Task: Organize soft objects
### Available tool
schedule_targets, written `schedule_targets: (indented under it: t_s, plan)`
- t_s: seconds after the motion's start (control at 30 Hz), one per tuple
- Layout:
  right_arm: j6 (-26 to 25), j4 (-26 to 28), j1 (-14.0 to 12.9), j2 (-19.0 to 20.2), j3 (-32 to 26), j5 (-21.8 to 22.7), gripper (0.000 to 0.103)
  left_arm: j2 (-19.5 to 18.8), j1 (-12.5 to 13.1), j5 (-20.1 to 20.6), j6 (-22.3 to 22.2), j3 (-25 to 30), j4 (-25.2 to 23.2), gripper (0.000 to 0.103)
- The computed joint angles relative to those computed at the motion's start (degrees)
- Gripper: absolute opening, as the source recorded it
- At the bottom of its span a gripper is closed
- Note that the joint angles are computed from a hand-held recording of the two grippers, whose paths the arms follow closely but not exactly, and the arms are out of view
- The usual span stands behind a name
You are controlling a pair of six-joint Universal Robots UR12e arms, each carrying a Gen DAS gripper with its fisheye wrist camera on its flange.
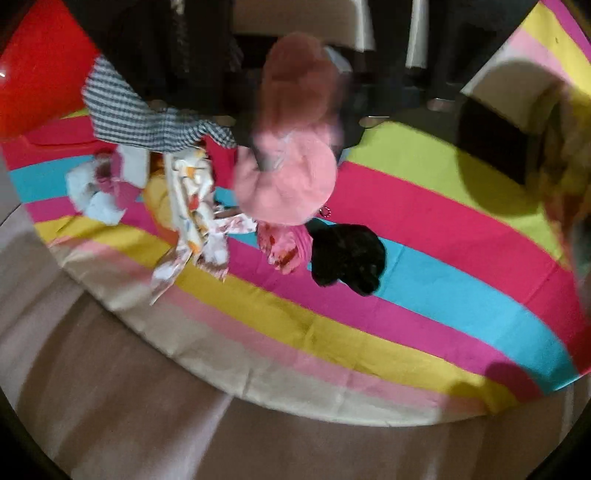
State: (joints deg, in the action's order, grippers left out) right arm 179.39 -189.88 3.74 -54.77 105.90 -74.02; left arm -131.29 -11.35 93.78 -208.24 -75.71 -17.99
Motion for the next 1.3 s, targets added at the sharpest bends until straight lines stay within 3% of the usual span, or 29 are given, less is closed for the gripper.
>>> schedule_targets:
  t_s: [0.1, 0.23, 0.37, 0.53, 0.6, 0.67, 0.83, 1.0, 1.03, 1.07, 1.1, 1.13, 1.23, 1.3]
  plan:
    - [1.0, -0.6, -0.6, -0.1, 0.6, 1.9, 0.029, 4.1, -0.6, 0.0, -2.1, -8.6, 13.5, 0.029]
    - [1.9, -1.3, -1.0, 0.2, 0.6, 3.7, 0.037, 9.5, -1.5, -0.2, -1.1, -17.8, 20.0, 0.029]
    - [1.6, -2.4, -0.6, 0.2, 0.8, 2.3, 0.036, 13.5, -2.2, -1.0, -0.8, -24.6, 20.8, 0.029]
    - [2.5, -0.3, -0.1, -1.4, 1.9, -0.6, 0.037, 16.7, -2.7, -2.9, -5.3, -31.1, 20.5, 0.029]
    - [7.4, 0.2, -0.8, -2.1, 2.6, 0.9, 0.057, 17.5, -3.0, -3.5, -4.7, -32.7, 19.6, 0.029]
    - [10.4, -0.2, -1.2, -2.5, 2.9, 1.7, 0.07, 18.1, -3.7, -2.4, -3.2, -33.9, 19.2, 0.029]
    - [10.5, 1.5, -0.4, -2.1, -0.5, -2.1, 0.078, 19.1, -4.8, -1.2, -1.5, -35.7, 20.6, 0.029]
    - [11.0, 12.4, 1.5, 0.6, -7.6, -10.2, 0.08, 19.4, -5.6, -0.1, 0.4, -35.6, 21.3, 0.029]
    - [11.3, 13.1, 1.7, 0.9, -8.1, -11.2, 0.079, 19.5, -5.8, 0.4, 1.1, -35.5, 21.2, 0.029]
    - [11.2, 12.1, 1.9, 1.1, -7.9, -12.3, 0.064, 19.7, -5.9, 0.9, 1.6, -35.8, 21.3, 0.03]
    - [10.5, 10.1, 2.2, 1.1, -7.2, -13.0, 0.029, 19.7, -6.0, 1.2, 1.9, -35.8, 21.4, 0.03]
    - [8.9, 7.7, 2.2, 0.8, -6.0, -12.0, 0.02, 19.7, -6.0, 1.3, 2.1, -35.9, 21.5, 0.03]
    - [6.7, 4.3, 2.1, -0.9, -2.7, -7.6, 0.018, 19.9, -5.8, 1.0, 1.4, -36.3, 21.2, 0.03]
    - [5.3, 2.2, 1.7, -2.0, -0.4, -1.4, 0.018, 19.6, -5.7, 0.7, 0.7, -36.3, 21.1, 0.03]
